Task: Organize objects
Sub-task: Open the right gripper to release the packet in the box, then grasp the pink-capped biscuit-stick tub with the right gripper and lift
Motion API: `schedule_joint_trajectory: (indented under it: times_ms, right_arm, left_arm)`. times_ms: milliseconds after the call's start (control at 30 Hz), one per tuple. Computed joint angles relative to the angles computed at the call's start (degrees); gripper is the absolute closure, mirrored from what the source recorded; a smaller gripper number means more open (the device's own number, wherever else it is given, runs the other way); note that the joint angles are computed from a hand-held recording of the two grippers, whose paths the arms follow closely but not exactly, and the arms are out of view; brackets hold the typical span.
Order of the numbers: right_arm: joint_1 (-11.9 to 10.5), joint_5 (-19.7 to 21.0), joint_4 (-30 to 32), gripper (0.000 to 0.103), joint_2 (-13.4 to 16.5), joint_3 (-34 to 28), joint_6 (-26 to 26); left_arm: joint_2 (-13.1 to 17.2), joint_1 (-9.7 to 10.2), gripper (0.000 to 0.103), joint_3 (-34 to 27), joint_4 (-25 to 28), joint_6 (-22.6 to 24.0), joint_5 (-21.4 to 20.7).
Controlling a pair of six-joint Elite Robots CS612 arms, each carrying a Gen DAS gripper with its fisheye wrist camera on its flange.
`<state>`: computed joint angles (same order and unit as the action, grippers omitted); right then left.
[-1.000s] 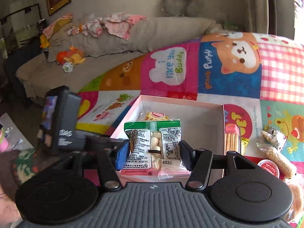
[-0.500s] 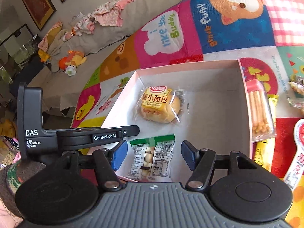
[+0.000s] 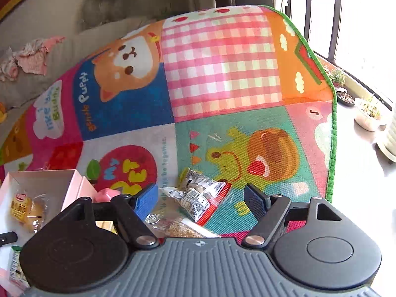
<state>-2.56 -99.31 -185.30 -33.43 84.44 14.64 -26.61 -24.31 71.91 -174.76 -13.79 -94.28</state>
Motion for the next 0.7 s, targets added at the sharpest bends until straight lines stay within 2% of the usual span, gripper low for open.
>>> schedule_joint_trajectory:
  times_ms: [33,100,167,233,367,433,500,567,600,633,700]
  right_arm:
    - [-0.2,2.87,0.87,0.026,0.15,-0.37,0.08]
    - [-0.94,12.09,1.73,0.026,0.63,-0.9,0.96]
    - [-0.76,16.81,3.53,0.033,1.64,-2.31,2.73]
    - [-0.7,20.28,5.75,0.039,2.86,-3.97,4.39]
    - [-0.85,23.62,6.13,0.04,3.81,-4.65,5.98]
    - [-0.67,22.99,6.01,0.045,3.17,-3.72,4.45]
    - [0.14,17.98,5.44,0.045,2.04,-2.19,2.03]
    - [1.68,7.68,4.11,0.047,1.05,-0.8,-0.18]
    - [2.15,3.77,2.23,0.049,0.58,0.21,-1.5]
    - [2.49,2.26,0.29,0.05,0.25,1.07,-2.37]
    - [2.1,5.35,-3.27,0.05,-0.81,3.24,-3.19]
  left_arm:
    - [-0.01,0.01,0.085,-0.04,0.11,-0.23,0.0]
    - [-0.06,-0.06,0.085,-0.08,0.41,-0.63,0.24]
    - [-0.14,-0.16,0.085,0.01,0.51,-0.38,0.57]
    - [-0.13,-0.12,0.085,0.06,0.41,0.01,0.44]
    - [-0.11,-0.03,0.085,0.01,0.42,-0.13,0.06]
    - [-0.07,-0.02,0.085,0.03,0.23,-0.01,0.09]
    - [-0.04,0.0,0.085,0.12,-0.11,0.16,0.06]
    - [-0.03,0.0,0.085,0.15,-0.18,0.16,0.04]
    - [-0.02,0.01,0.085,0.14,-0.24,0.06,-0.02]
    - [0.0,0.02,0.085,0.13,-0.29,-0.04,-0.08]
    - [0.06,0.09,0.085,0.12,-0.47,-0.04,-0.32]
